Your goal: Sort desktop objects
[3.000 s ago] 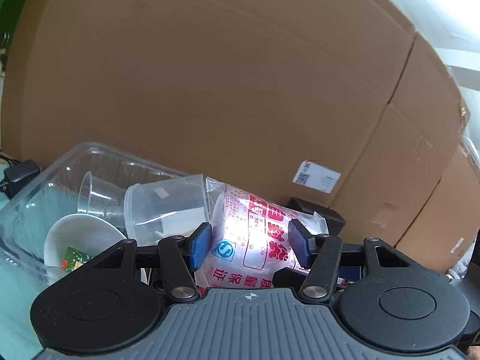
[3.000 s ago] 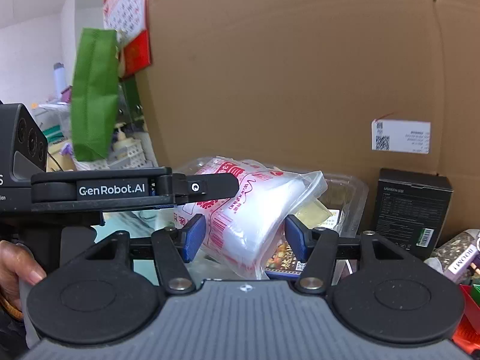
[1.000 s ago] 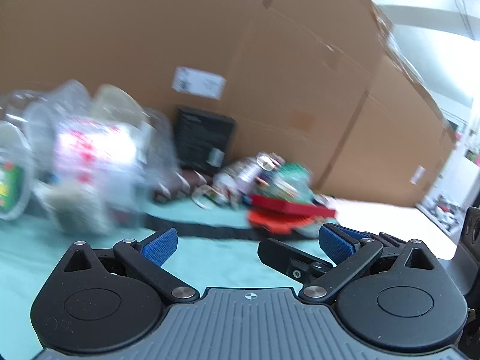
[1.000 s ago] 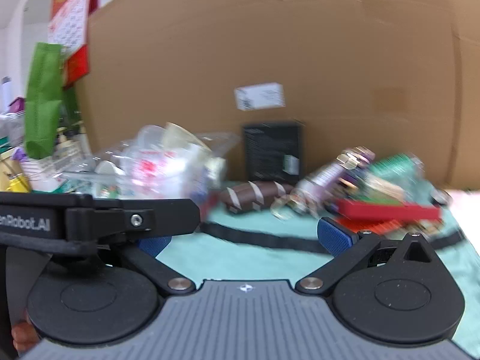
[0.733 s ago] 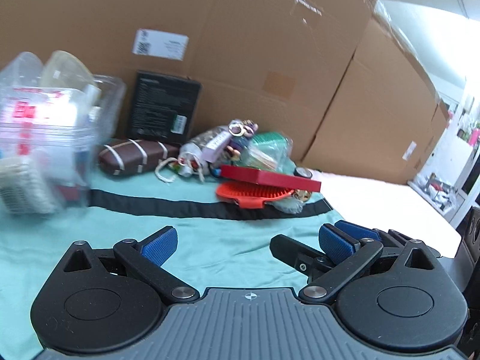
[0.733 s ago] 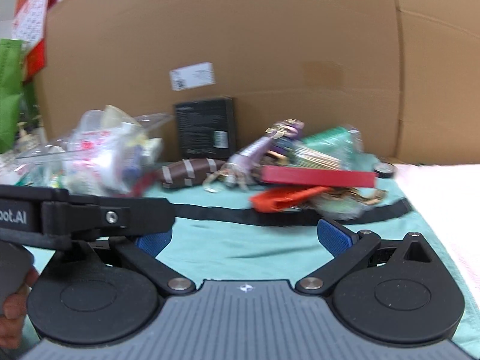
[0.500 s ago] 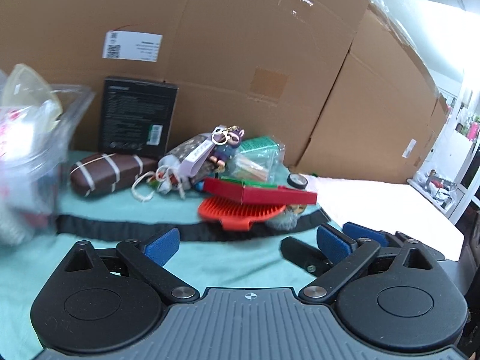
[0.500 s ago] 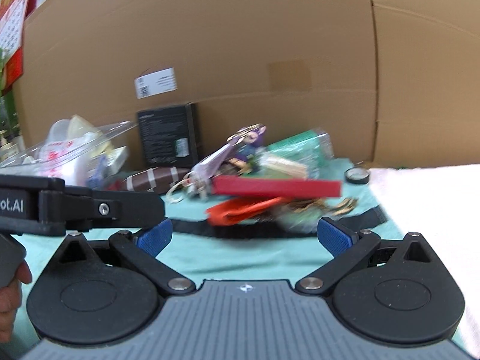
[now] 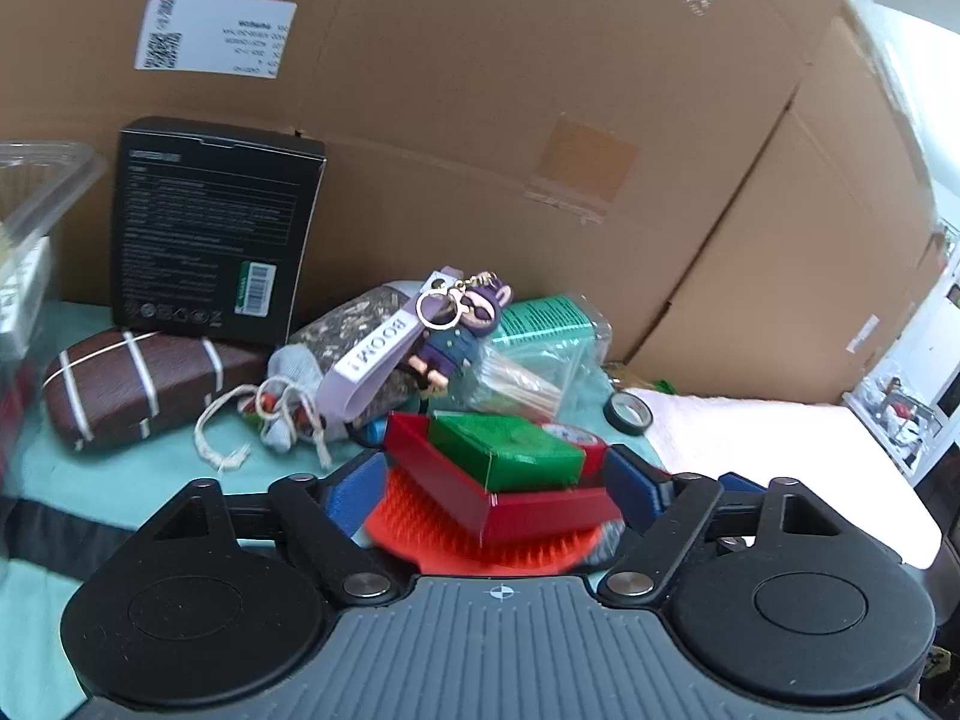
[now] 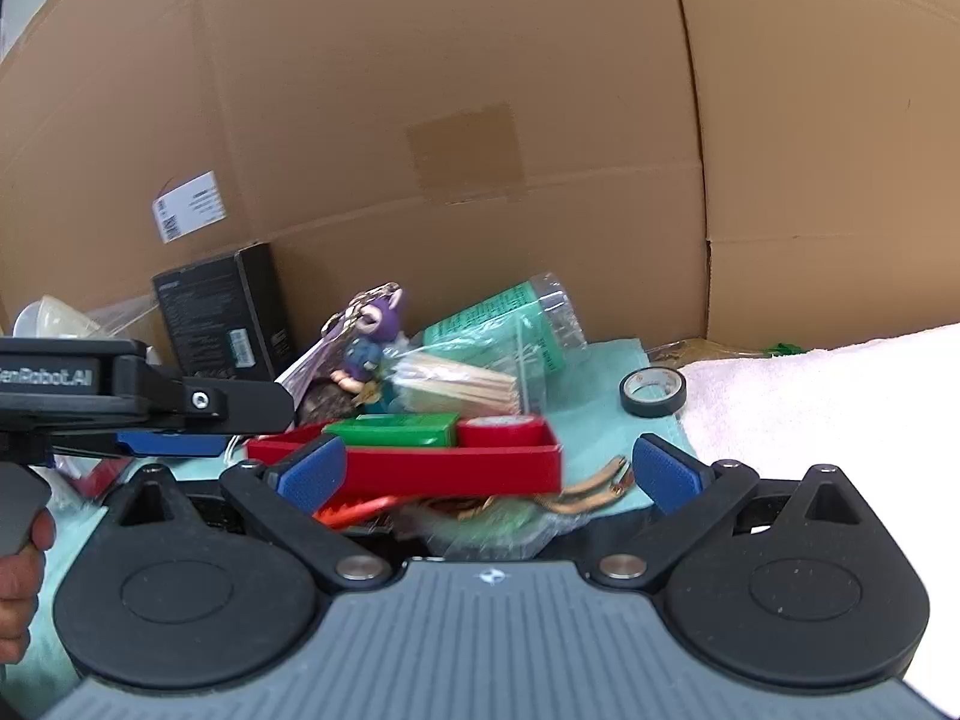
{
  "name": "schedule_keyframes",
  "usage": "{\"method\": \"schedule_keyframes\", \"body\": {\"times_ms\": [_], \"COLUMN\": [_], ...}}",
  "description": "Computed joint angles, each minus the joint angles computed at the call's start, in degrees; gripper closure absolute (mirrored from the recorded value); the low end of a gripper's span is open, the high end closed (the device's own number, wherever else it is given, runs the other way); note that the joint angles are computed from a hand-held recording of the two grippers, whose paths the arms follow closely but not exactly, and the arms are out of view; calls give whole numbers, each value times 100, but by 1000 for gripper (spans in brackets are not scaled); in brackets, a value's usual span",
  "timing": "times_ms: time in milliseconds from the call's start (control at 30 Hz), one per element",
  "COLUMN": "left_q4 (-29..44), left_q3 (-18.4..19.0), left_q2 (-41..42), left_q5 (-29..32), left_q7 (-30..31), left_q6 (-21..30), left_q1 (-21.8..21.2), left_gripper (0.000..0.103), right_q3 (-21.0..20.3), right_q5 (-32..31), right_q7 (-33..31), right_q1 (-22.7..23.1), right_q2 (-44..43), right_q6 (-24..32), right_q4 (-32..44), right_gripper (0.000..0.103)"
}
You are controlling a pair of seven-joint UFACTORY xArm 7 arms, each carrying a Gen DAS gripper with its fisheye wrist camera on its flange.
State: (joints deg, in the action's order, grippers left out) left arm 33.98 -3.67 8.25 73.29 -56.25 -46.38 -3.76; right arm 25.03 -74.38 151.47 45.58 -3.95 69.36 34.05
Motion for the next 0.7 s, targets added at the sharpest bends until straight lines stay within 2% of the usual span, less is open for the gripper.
{"method": "schedule_keyframes", "body": {"times_ms": [100,167,233,300,333,400,433,467,533,567,633,700], "left_q4": [235,323,446,549,520,173,-24,-221,-473,-554,-740,-909], "left_q3": [-64,-97,-117,-101,-74,-23,-9,-1,40,88,234,431], "left_q2": [124,179,273,403,447,388,317,204,43,-32,-137,-321], "left_q5": [-41,-31,253,631,695,287,75,-134,-181,-79,169,686], "left_q7": [-106,-61,-234,-458,-401,311,666,940,1124,1088,1077,843], "left_q6": [237,489,711,709,674,551,501,518,500,490,408,337], "left_q1": [-81,-135,-145,-116,-108,-97,-82,-70,37,123,324,571], "left_gripper": [23,32,40,49,59,70,77,79,83,87,94,94], "right_q3": [-52,-126,-198,-180,-170,-145,-33,-103,-30,-3,51,105], "right_q5": [-7,83,208,111,-25,-510,-771,-793,-511,-430,-444,-533], "right_q7": [234,202,-4,162,298,593,700,659,332,302,360,288], "right_q1": [-76,-185,-306,-360,-377,-398,-502,-368,-232,-150,20,188], "right_q2": [-171,-251,-237,-231,-237,-186,-133,-20,181,227,256,366], "right_q6": [-40,-240,-562,-848,-1026,-1370,-1499,-1444,-1170,-1060,-985,-968], "right_q4": [-155,-231,-254,-325,-366,-393,-371,-272,-20,58,165,343], "right_gripper": [2,3,6,6,7,13,21,23,27,32,35,35]}}
